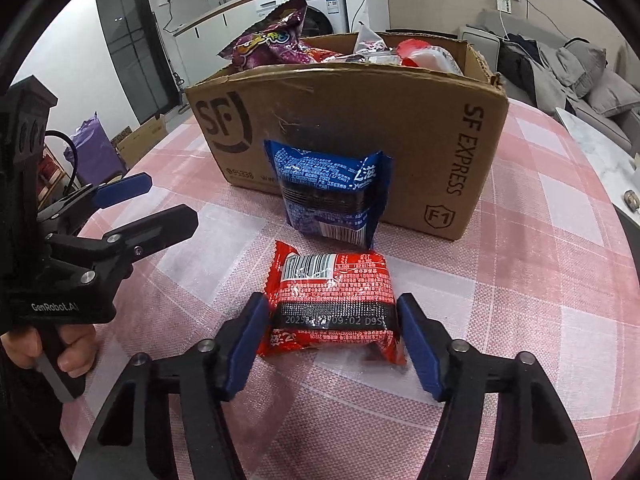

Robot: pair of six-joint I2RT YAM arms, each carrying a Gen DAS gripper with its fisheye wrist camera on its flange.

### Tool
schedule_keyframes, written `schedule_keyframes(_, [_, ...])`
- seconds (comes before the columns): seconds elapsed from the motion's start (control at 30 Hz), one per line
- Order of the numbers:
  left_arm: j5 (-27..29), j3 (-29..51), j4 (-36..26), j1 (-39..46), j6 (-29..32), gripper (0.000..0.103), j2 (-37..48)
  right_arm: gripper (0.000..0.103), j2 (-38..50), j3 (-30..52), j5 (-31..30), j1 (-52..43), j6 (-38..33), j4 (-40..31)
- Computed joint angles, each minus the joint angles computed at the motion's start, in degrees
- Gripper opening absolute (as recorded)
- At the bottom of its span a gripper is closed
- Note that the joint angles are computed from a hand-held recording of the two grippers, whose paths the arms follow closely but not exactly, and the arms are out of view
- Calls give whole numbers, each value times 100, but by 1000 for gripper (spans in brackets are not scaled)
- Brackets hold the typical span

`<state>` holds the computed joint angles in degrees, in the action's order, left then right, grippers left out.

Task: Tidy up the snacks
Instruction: 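Move the right tool to the red-and-black pack and close on it, then grasp the blue bag with the left tool while the right tool holds the red pack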

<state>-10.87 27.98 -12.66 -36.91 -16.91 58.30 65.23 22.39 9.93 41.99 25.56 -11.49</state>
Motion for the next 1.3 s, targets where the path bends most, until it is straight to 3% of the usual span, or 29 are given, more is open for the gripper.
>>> schedule_keyframes(0.27, [49, 9, 49, 71, 25, 101, 69, 50, -432, -94, -218, -226, -182, -175])
schedule_keyframes(0.5, [63, 1, 52, 80, 28, 102, 62, 50, -752, -72, -346, -347, -320, -380])
schedule_keyframes(0.9, [-15, -19, 93, -81, -48, 101, 81, 49, -2076, 71, -315, -862, -496, -1410])
schedule_keyframes(1.3, [-633, 359, 239, -983, -618, 101, 778, 50, -2789, 26, -674, -1898, -943, -1834])
